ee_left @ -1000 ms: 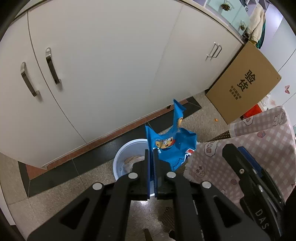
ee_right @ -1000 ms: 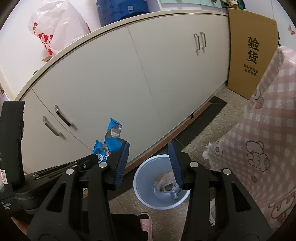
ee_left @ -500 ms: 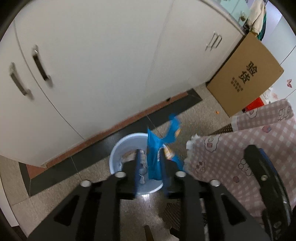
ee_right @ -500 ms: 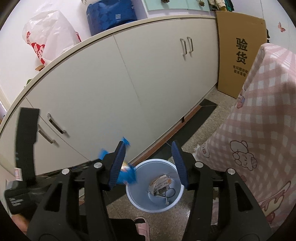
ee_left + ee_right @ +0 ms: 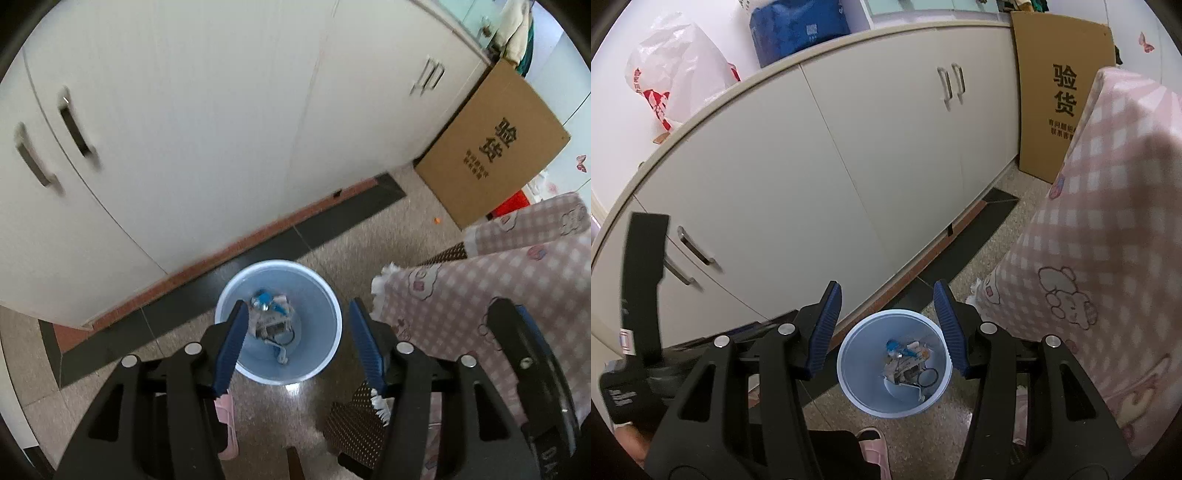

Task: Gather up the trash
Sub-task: 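Carry both items over the blue bin and open both tools to drop them, then move both open tools back over the table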

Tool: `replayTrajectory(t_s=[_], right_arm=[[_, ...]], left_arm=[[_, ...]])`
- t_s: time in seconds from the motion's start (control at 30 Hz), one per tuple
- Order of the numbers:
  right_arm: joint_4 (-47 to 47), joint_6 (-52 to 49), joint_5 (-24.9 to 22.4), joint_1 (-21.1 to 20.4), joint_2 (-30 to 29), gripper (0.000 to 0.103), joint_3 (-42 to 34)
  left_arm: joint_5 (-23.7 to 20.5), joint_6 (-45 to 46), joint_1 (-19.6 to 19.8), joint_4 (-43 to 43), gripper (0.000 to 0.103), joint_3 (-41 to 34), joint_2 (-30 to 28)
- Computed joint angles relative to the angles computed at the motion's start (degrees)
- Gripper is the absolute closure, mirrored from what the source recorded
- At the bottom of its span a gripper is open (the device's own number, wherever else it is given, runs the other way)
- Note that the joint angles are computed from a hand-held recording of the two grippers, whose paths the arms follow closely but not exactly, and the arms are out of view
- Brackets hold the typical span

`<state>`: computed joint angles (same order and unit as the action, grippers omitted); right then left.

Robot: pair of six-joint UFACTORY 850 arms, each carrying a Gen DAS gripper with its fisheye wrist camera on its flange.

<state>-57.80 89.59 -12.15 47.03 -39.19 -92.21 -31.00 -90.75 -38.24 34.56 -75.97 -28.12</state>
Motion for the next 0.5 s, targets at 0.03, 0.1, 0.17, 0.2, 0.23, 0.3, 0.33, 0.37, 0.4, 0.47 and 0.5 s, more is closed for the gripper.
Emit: replayTrajectory(t_s=[0.03, 0.1, 0.17, 0.2, 0.23, 0.3, 0.33, 0.37, 0.4, 0.47, 0.5], right_arm=[[-2.8, 2.7, -0.1, 0.1, 0.8, 0.051, 0.8], [-8.6, 8.2, -0.2, 0.3, 2.8, 0.051, 2.6], [-14.3, 13.8, -0.6, 0.6, 4.8, 0.051, 4.3], [-18.7, 18.1, -1.1, 0.8, 6.3, 0.051, 5.5], [-21.2, 20.5, -1.5, 1.0, 7.4, 0.051, 6.5], [-28.8, 28.1, -2.6, 1.3, 10.6, 0.051, 9.3], [-31.6, 31.0, -3.3, 1.5, 12.1, 0.049, 10.7], [-33.7, 33.1, -4.1, 1.5, 13.6, 0.049, 11.9], [-36.5, 36.2, -5.2, 1.7, 15.7, 0.049, 13.9], [-39.7, 39.8, -7.1, 2.0, 19.2, 0.049, 17.2], [-40.0, 40.4, -8.6, 2.2, 21.3, 0.048, 19.1]], left_arm=[[-0.6, -1.7, -0.5, 1.7, 0.046, 0.1, 0.7], [-2.5, -5.2, -1.8, 5.3, 0.045, 0.2, 2.2], [-4.2, -7.7, -3.0, 8.5, 0.044, 0.0, 3.4], [-5.6, -9.4, -4.0, 10.6, 0.043, -0.1, 4.3], [-6.7, -10.5, -4.7, 11.9, 0.042, -0.4, 4.8], [-9.0, -12.4, -6.5, 14.8, 0.04, -1.0, 6.0], [-10.0, -13.2, -7.4, 16.0, 0.039, -1.4, 6.5], [-11.0, -13.7, -8.3, 17.1, 0.039, -1.8, 6.8], [-12.3, -14.3, -9.6, 18.7, 0.038, -2.6, 7.1], [-13.8, -14.6, -11.2, 20.2, 0.037, -4.0, 7.1], [-15.1, -14.6, -12.7, 21.4, 0.036, -5.5, 6.8]])
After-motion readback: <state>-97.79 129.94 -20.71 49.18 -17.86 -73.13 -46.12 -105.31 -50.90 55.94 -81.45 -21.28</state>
